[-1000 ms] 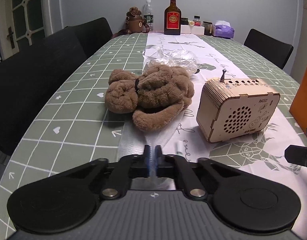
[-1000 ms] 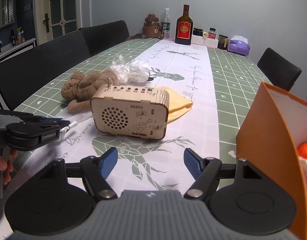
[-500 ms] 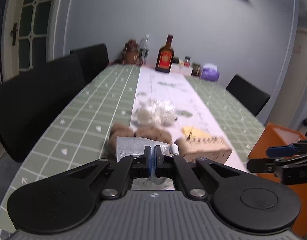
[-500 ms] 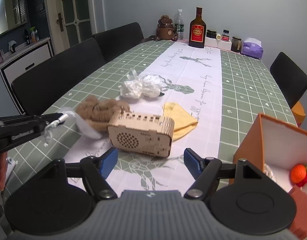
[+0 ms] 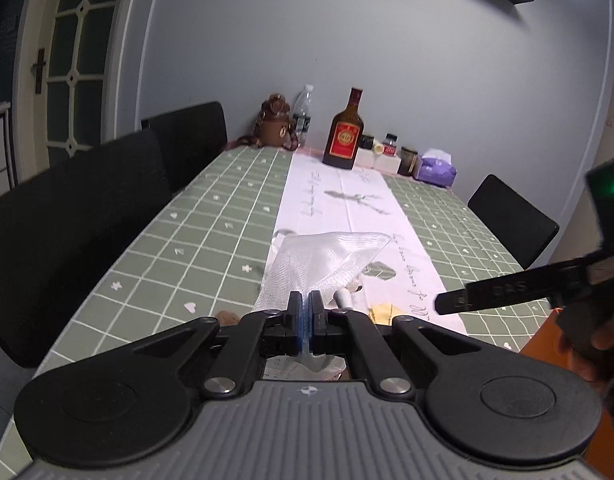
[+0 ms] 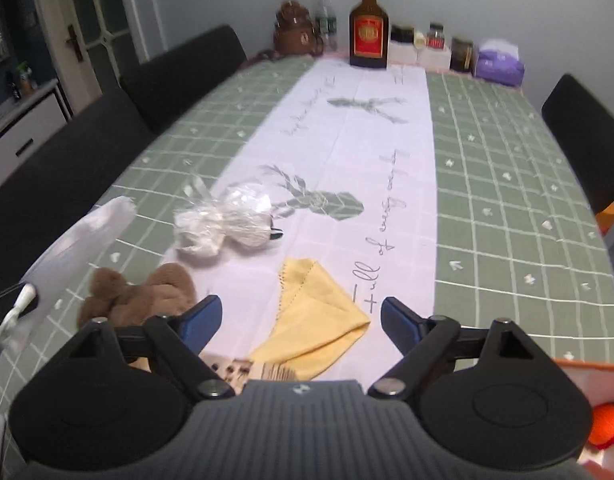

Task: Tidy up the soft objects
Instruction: 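Grasp the clear plastic bag with the left gripper while the right grasps the yellow cloth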

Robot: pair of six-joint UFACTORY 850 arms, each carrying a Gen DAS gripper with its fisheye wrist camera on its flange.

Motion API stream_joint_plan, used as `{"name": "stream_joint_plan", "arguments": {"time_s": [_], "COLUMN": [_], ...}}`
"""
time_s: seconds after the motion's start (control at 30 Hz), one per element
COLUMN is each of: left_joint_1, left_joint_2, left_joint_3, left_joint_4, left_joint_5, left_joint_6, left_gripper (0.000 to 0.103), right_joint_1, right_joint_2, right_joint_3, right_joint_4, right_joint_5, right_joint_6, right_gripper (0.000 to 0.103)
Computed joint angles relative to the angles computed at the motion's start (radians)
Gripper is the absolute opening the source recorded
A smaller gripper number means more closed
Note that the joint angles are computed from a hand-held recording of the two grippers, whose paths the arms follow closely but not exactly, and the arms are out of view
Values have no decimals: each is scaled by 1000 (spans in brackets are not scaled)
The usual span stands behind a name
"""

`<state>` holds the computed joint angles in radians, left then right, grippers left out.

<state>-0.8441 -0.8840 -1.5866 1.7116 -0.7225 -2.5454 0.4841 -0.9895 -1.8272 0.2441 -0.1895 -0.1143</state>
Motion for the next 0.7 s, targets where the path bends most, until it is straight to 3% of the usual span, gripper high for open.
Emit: {"name": "stream_joint_plan", "arguments": {"time_s": [0.17,0.37,0.5,0.57,0.7], "left_joint_1": [15,20,23,23,22], "left_joint_2": [-30,-56,-68,-72,-78], "left_joint_3": [-33,-70,-86,-93,-104], "left_joint_4": [-29,-63,-77,-85,-108], "left_joint_5": [42,62,73,75,71], "left_joint_6": [29,73,84,96,124], "left_gripper": [2,2,2,2,2], "right_joint_1": [0,-12,-15,-14,-9], "right_joint_2": [-194,-344,-386,-399,-389], "right_joint_3": [-286,-519,-585,-604,-578], "right_joint_4": [-214,-214,-182,-189,-218], "right_joint_5": [-205,-366,-406,-416,-393], "right_joint_6": [197,194,170,173,170], "right_gripper": [85,77,75,64,54]}}
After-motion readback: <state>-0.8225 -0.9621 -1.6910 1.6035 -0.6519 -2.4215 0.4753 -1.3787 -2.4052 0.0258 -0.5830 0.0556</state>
